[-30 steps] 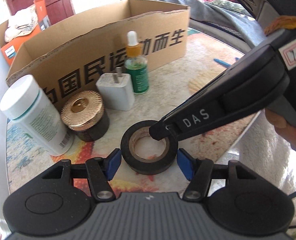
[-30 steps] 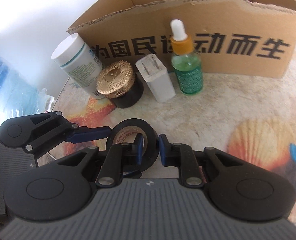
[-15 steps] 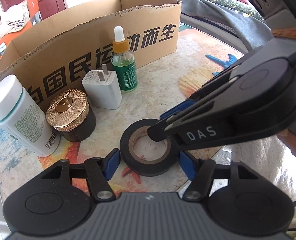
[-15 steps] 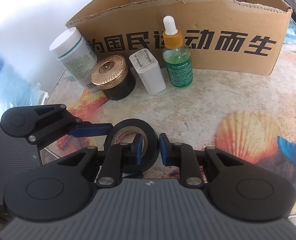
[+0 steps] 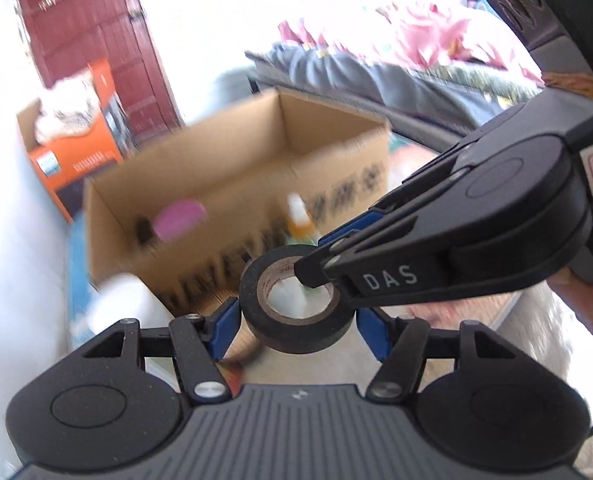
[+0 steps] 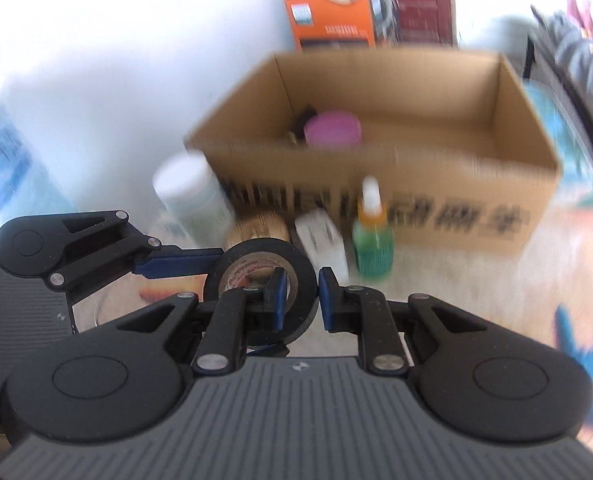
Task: Organize rigid objects
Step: 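Carry the black tape roll into the box and open the right gripper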
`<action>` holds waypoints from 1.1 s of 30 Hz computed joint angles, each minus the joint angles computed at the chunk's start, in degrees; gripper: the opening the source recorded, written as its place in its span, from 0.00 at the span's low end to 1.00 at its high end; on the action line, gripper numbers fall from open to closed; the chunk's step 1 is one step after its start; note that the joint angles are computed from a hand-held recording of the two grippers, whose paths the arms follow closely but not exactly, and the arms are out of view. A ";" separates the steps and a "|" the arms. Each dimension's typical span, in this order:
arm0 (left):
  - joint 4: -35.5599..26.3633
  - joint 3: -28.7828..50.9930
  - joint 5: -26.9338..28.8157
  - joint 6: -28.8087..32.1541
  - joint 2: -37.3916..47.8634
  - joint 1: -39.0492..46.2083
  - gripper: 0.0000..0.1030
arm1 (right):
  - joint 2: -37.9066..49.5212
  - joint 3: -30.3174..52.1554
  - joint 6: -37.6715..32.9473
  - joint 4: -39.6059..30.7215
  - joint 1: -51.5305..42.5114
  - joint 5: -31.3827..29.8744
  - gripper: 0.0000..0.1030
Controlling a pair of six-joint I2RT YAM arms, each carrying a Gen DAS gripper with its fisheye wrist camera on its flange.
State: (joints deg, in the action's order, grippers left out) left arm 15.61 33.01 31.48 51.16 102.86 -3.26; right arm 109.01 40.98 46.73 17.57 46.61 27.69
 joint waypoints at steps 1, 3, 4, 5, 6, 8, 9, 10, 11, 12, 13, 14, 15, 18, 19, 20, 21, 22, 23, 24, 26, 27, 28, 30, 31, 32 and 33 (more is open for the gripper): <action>-0.63 0.91 0.19 -0.76 -1.57 -0.03 0.63 | -1.53 0.95 -2.39 -1.03 -0.89 0.40 0.16; -2.68 4.20 -0.34 -2.69 -3.28 -0.66 0.63 | -3.63 3.02 -7.03 -2.32 -3.00 0.27 0.16; -4.34 6.52 -0.86 -3.55 -3.48 -1.08 0.63 | -4.29 4.35 -9.34 -2.89 -4.59 -0.73 0.16; -6.52 9.29 -1.57 -4.23 -3.19 -1.59 0.63 | -4.58 5.78 -11.15 -3.62 -6.38 -2.39 0.16; -8.94 12.41 -2.21 -4.68 -2.33 -2.14 0.63 | -4.57 7.43 -12.59 -4.72 -8.29 -4.33 0.16; -15.22 20.54 -3.83 -5.58 1.37 -3.49 0.63 | -3.47 11.51 -14.76 -7.70 -12.74 -9.46 0.16; -19.11 25.31 -4.82 -5.97 3.96 -4.23 0.63 | -2.34 13.83 -15.15 -9.51 -15.13 -12.57 0.16; -23.08 30.08 -5.72 -6.51 6.70 -4.94 0.63 | -0.95 16.10 -15.25 -11.23 -17.40 -15.67 0.16; -28.43 36.26 -6.79 -7.31 10.40 -5.71 0.63 | 0.87 18.65 -15.23 -13.17 -19.78 -19.08 0.16; -32.95 41.75 -7.69 -8.09 13.81 -6.39 0.63 | 2.76 21.06 -15.03 -14.91 -21.76 -21.97 0.16; -37.70 47.43 -8.53 -8.52 17.44 -6.77 0.63 | 5.06 23.74 -15.09 -16.79 -23.72 -24.77 0.16; -41.53 52.40 -9.43 -9.15 20.84 -7.40 0.63 | 7.23 26.16 -15.32 -18.51 -25.48 -27.23 0.16; -44.85 56.73 -10.20 -9.82 23.81 -7.86 0.63 | 9.57 28.58 -15.19 -20.05 -27.12 -29.63 0.16; -54.19 69.10 -12.46 -11.08 32.23 -9.07 0.63 | 15.61 35.09 -15.41 -24.66 -30.64 -34.84 0.16; -57.08 72.82 -12.97 -11.45 34.70 -9.28 0.63 | 17.35 36.80 -15.53 -25.95 -31.19 -35.84 0.16; -60.22 77.42 -13.52 -11.85 37.70 -9.56 0.63 | 18.72 37.94 -15.78 -26.91 -31.35 -36.48 0.16; -62.30 80.57 -14.04 -12.41 39.92 -9.99 0.63 | 20.49 39.66 -15.88 -28.02 -31.67 -37.28 0.16; -64.39 83.59 -14.65 -12.88 42.05 -10.45 0.63 | 22.25 41.50 -16.25 -29.37 -32.39 -38.45 0.16; -67.60 88.05 -15.35 -13.48 44.70 -10.85 0.63 | 23.72 42.83 -16.40 -30.32 -32.88 -39.53 0.16; -69.58 91.09 -15.75 -14.13 46.69 -11.15 0.63 | 25.14 44.12 -16.41 -31.04 -33.34 -40.39 0.16; -73.94 97.93 -16.54 -15.31 50.95 -11.59 0.63 | 27.81 47.05 -16.88 -32.99 -34.09 -41.94 0.16; -76.30 101.93 -16.78 -16.17 53.33 -11.81 0.63 | 28.96 48.29 -16.93 -33.65 -34.32 -42.48 0.16; -78.56 106.00 -17.07 -16.95 55.73 -12.08 0.63 | 30.02 49.53 -17.11 -34.33 -34.55 -42.97 0.16; -81.19 110.57 -17.82 -17.88 58.68 -12.33 0.63 | 32.67 52.52 -17.61 -35.66 -34.96 -43.83 0.16; -82.61 113.12 -18.18 -18.16 60.16 -12.39 0.63 | 33.55 53.58 -17.69 -36.24 -35.03 -44.16 0.17; -83.64 115.23 -18.66 -18.41 61.51 -12.54 0.63 | 34.59 54.96 -17.87 -37.06 -35.09 -44.47 0.17; -84.34 116.89 -19.17 -18.54 62.62 -12.71 0.63 | 35.47 56.12 -18.01 -37.71 -35.12 -44.68 0.17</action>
